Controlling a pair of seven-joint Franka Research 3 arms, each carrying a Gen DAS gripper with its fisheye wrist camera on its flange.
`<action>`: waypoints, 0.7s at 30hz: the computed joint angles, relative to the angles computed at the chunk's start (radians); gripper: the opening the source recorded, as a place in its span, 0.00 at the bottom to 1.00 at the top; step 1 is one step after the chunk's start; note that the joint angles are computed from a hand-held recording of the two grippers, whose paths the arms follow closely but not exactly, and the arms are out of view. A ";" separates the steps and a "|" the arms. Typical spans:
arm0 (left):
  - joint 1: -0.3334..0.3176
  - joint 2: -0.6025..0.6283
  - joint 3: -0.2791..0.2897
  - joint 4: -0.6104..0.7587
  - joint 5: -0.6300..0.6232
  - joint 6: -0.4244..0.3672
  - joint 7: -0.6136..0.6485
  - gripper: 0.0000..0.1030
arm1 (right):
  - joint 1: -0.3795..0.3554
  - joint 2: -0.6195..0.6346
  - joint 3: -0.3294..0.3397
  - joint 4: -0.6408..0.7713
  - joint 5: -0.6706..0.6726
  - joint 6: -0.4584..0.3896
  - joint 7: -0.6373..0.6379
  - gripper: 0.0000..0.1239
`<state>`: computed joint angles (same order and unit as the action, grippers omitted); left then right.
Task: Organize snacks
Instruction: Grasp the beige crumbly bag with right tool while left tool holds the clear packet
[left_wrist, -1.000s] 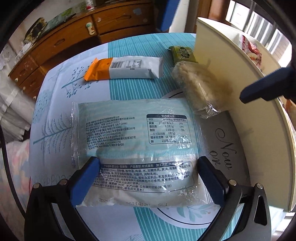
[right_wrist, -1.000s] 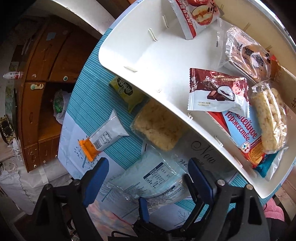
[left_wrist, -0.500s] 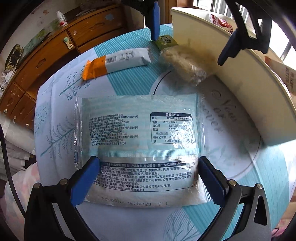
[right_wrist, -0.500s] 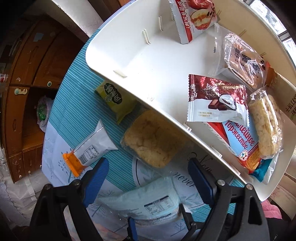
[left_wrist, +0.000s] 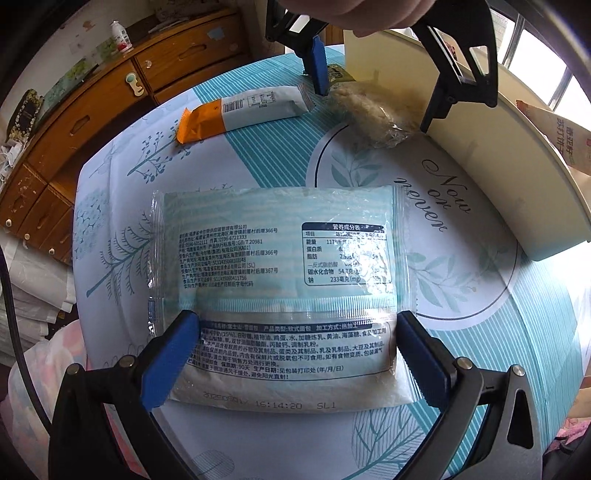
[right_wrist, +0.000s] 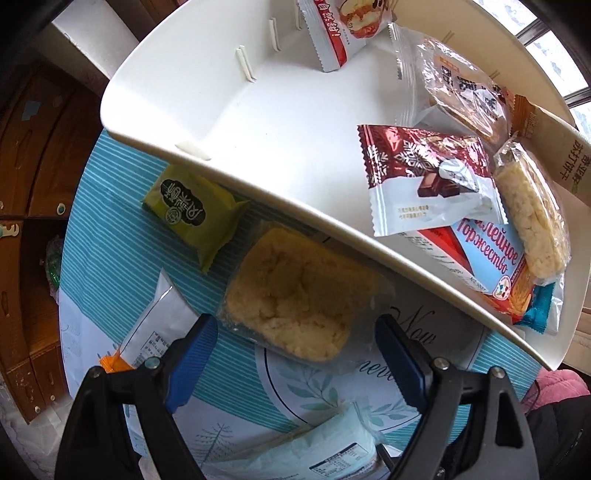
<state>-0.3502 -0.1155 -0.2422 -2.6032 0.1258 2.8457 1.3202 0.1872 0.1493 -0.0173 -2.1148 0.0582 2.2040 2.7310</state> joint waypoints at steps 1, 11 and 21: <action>-0.002 -0.003 0.000 -0.003 -0.005 0.001 0.005 1.00 | 0.002 0.008 -0.001 0.006 -0.008 0.002 0.007 0.71; 0.001 0.001 -0.003 -0.003 0.006 0.007 0.005 1.00 | 0.011 0.114 -0.018 0.115 -0.054 -0.041 -0.023 0.71; -0.006 -0.012 0.002 -0.022 0.008 0.031 -0.001 1.00 | 0.005 0.069 -0.023 0.012 -0.007 0.116 -0.051 0.64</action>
